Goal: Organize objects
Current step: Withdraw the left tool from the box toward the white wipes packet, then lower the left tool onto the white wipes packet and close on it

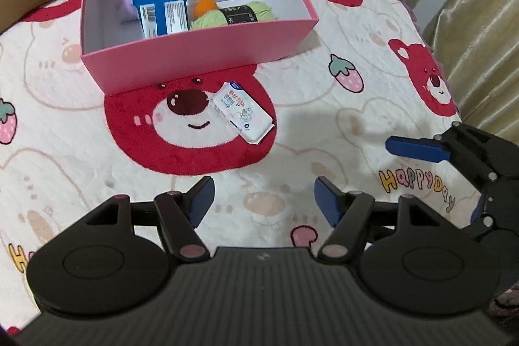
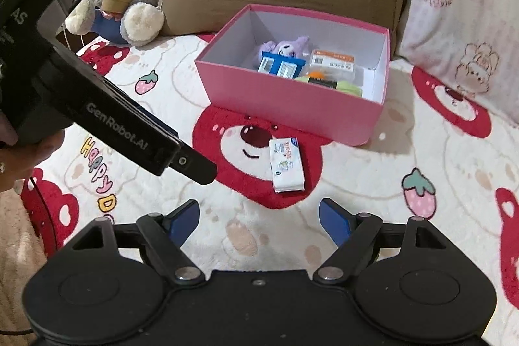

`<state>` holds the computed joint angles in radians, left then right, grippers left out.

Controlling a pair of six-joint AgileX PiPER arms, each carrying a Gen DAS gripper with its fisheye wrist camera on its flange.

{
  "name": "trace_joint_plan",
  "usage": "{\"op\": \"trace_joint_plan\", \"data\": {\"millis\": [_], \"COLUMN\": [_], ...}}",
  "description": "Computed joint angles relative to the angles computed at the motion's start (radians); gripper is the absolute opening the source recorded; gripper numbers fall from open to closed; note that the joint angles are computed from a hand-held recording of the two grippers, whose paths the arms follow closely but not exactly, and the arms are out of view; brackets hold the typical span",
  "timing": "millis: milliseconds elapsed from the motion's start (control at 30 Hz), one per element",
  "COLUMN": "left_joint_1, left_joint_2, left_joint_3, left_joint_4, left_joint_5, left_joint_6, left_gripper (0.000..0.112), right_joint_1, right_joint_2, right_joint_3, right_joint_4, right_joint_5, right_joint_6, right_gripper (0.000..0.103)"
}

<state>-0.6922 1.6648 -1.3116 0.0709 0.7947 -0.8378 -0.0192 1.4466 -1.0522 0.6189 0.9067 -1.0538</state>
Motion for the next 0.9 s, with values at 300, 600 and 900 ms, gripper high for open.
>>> {"op": "trace_joint_plan", "data": {"millis": [300,600,900], "left_joint_1": [0.058,0.145,0.162], "left_joint_2": [0.078,0.238,0.372], "left_joint_3": [0.096,0.096,0.048], "left_joint_4": [0.049,0.101,0.163], "left_joint_5": [-0.223,-0.442,-0.557], "left_joint_6": [0.043,0.132,0.119], "left_gripper": [0.067,0.066,0.051], "right_joint_1": [-0.013,0.087,0.091], "right_joint_2": [0.166,0.336,0.435], "right_joint_3": [0.113,0.191,0.134], "right_joint_4": [0.317,0.687,0.699], "right_joint_5": [-0.169,-0.423,-0.391], "right_joint_6": [-0.252,-0.593,-0.554], "right_gripper": [0.085,0.085,0.050]}}
